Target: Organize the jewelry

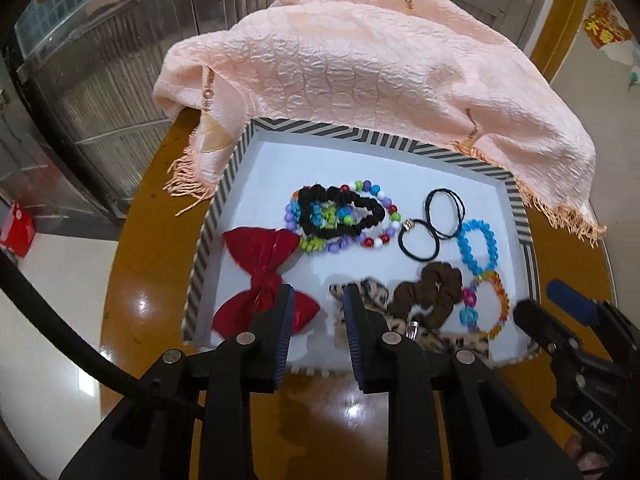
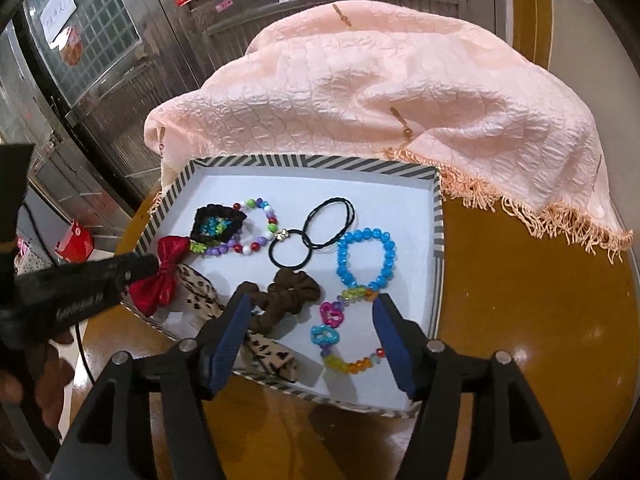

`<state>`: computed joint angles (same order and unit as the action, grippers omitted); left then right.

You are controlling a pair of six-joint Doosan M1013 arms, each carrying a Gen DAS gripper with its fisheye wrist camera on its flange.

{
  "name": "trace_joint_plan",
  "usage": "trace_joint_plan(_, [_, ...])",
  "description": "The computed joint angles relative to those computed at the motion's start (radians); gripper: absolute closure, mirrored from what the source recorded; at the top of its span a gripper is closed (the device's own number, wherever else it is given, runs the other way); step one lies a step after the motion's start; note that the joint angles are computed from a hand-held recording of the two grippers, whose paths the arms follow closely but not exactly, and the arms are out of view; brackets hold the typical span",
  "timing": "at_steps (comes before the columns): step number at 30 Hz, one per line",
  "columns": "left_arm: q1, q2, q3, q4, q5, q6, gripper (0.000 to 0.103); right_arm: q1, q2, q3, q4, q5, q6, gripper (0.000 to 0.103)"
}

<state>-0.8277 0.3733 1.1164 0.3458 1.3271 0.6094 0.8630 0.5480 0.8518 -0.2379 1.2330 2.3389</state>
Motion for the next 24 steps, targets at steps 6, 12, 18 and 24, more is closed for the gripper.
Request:
trace_joint_plan(6, [-0.024, -0.035, 0.034, 0.042, -0.009, -0.029, 0.084, 0.021, -0.001, -0.004, -0.014, -0.012, 0.043, 0.030])
trace_joint_plan(12, [-0.040, -0.064, 0.062, 0.080, -0.009, -0.039, 0.084, 0.043, 0.007, -0.025, -0.037, 0.001, 0.055, 0.030])
trace_joint_plan(18, [-0.053, -0.085, 0.083, 0.114, -0.005, -0.040, 0.084, 0.059, 0.010, -0.037, -0.053, 0.006, 0.067, 0.030])
trace_joint_plan(24, [-0.062, -0.100, 0.099, 0.128, -0.007, -0.035, 0.084, 0.070, 0.014, -0.046, -0.057, 0.011, 0.074, 0.030])
